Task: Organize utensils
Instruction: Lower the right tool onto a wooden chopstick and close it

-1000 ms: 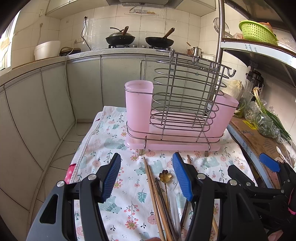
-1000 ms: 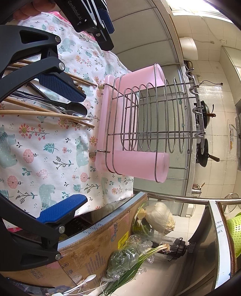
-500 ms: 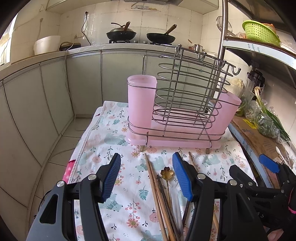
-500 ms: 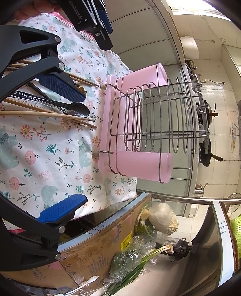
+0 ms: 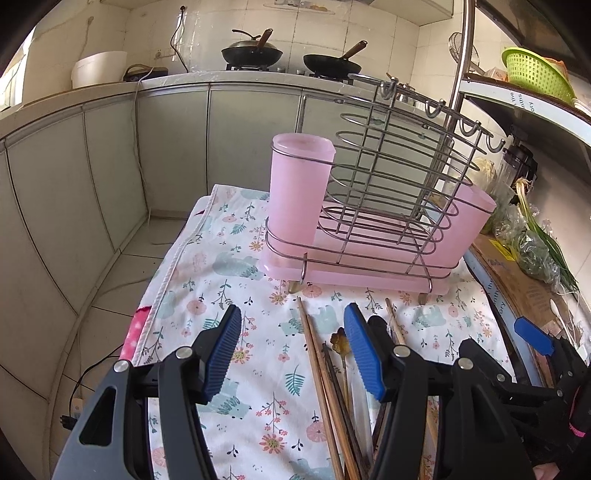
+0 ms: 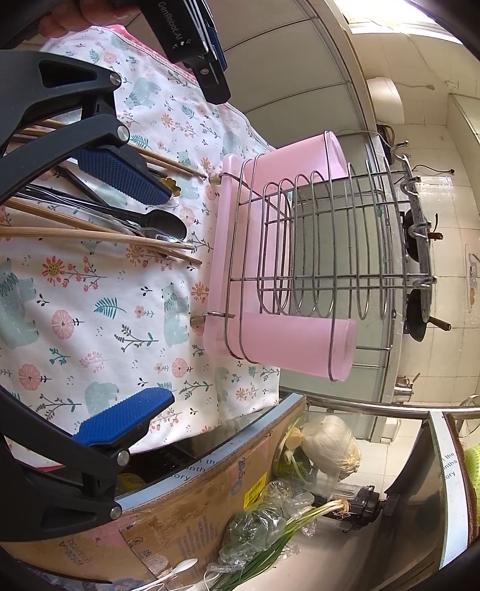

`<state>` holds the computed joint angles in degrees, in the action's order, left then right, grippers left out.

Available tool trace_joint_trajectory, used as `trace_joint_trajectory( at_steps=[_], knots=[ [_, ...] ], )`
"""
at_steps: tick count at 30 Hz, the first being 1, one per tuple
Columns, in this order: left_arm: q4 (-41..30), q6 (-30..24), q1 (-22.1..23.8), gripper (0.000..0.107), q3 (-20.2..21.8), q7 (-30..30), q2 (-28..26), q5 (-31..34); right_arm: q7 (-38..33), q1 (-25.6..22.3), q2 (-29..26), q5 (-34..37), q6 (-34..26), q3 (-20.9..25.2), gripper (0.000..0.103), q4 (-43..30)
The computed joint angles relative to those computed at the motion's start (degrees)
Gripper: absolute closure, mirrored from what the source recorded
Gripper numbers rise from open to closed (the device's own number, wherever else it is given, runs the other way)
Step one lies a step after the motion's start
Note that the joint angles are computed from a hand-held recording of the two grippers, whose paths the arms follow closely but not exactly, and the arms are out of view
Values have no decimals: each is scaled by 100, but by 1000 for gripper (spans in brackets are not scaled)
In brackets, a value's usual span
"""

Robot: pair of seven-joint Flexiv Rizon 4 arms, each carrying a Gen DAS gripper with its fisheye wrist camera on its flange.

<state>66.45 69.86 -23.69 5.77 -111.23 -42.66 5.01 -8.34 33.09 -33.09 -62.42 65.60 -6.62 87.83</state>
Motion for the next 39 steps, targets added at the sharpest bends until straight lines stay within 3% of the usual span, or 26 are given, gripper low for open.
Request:
trace_joint_trajectory(
  at_steps=[16,32,36,39],
  knots=[
    [-41,-338,253,70,-348,582,-119,-359,-688,9,-212,841,165,104,19,-155],
    [-268,-650,250,72,-374,678,-285,-458,-1212,65,-327,1434,206,106,25,-273],
    [-327,-785,336,79,-528,856,-338,-583,-1774,-136,-487,2044,226,471,43,-528],
    [-415,-1004,465,85,-715,1030,-410,-828,-2361,-361,-680,2782,270,881,50,-838]
  ],
)
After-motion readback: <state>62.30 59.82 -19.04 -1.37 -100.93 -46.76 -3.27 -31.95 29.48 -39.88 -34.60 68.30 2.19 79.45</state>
